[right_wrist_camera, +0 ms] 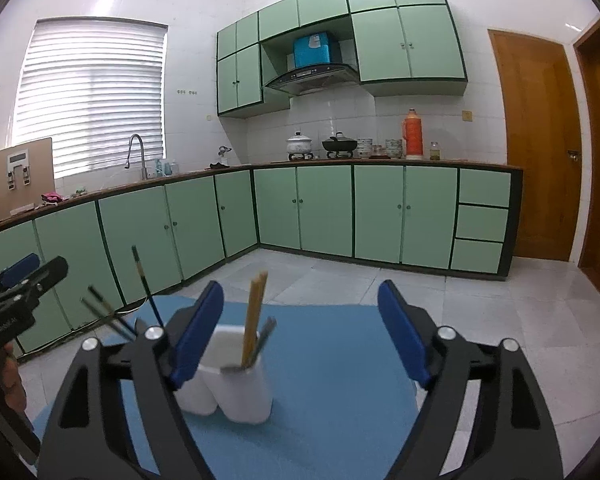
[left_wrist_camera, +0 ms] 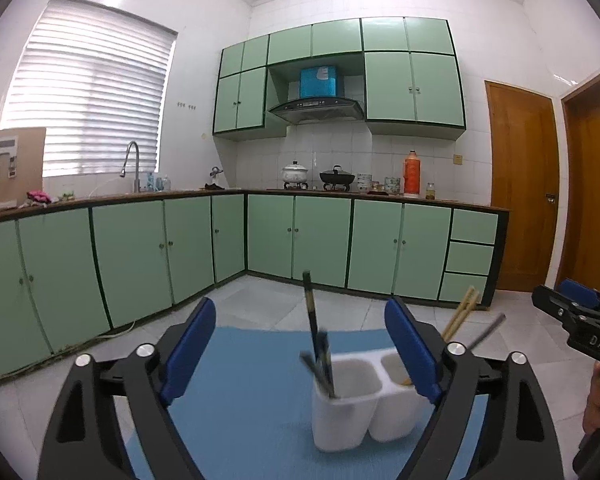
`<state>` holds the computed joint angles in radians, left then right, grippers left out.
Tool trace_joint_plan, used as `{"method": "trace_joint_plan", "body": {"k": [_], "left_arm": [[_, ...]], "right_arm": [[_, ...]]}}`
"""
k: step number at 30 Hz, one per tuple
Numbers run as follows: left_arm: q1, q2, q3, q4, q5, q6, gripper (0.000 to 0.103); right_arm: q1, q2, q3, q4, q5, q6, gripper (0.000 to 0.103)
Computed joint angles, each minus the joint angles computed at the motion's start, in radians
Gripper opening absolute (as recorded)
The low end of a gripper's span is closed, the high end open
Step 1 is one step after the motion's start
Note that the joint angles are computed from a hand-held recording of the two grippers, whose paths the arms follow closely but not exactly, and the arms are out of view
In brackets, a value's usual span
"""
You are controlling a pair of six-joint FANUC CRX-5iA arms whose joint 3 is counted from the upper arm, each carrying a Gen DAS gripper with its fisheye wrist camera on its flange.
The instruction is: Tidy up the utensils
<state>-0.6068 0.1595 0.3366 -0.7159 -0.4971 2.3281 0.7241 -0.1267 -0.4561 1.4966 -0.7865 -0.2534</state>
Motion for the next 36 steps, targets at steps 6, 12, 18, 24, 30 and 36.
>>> {"method": "trace_joint_plan", "body": {"k": [6, 12, 18, 24, 30, 36], "left_arm": [[-0.014, -0.071, -0.11, 0.009, 0.0, 0.016, 0.093], [-0.04, -0.12, -0.189, 0.03, -0.036, 0.009, 0.094], [-0.065, -0.172, -0.262, 0.044, -0.054, 0.023, 0.094], [-0.09, -0.21, -0.321, 0.057, -0.109, 0.01, 0.095], [-0.109, -0.25, -0.343, 0.061, -0.139, 0.007, 0.095], [-0.136, -0.291, -0.334, 0.059, -0.17, -0.021, 0.095]], "right_arm": [[0.085, -0.048, -0.073, -0.035, -0.056, -0.005, 0.089], [0.201, -0.067, -0.108, -0.124, -0.132, 0.034, 0.092], [0.3, -0.082, -0.125, -0.22, -0.178, 0.038, 0.095], [0.377, -0.111, -0.144, -0.279, -0.202, 0.012, 0.096], [0.443, -0.11, -0.111, -0.319, -0.278, 0.036, 0.096], [0.495, -0.108, -0.056, -0.334, -0.361, 0.08, 0.096]]}}
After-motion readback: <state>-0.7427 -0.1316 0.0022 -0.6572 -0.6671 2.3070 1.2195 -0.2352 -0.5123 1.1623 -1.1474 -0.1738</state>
